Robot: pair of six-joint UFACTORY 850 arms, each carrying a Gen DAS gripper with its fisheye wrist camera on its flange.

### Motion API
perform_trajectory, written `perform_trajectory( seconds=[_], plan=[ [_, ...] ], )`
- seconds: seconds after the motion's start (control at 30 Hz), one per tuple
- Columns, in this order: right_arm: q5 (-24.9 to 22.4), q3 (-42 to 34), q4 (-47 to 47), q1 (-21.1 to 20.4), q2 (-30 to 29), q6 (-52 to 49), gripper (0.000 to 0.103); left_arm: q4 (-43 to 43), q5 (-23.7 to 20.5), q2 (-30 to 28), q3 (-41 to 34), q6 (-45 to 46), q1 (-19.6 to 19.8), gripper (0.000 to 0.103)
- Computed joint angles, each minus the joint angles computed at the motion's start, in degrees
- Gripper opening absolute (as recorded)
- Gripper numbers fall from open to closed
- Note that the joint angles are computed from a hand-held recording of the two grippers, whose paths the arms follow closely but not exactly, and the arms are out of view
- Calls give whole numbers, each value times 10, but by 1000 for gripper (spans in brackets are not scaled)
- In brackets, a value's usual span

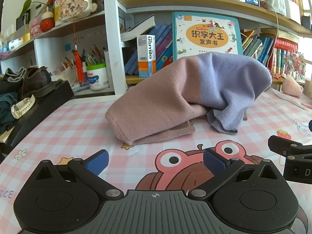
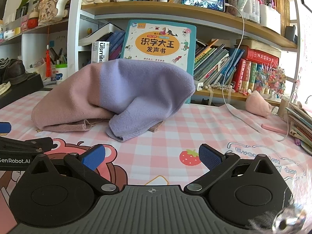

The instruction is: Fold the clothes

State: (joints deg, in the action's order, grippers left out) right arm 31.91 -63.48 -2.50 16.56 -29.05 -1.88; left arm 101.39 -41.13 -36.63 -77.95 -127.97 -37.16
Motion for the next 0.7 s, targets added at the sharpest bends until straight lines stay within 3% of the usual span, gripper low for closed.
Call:
perform_trajectory(
  seconds=[0.7],
  plan=[
    [2,0,1,-1,-1,5,103,18,-8,6,12,-40,1,103]
  ],
)
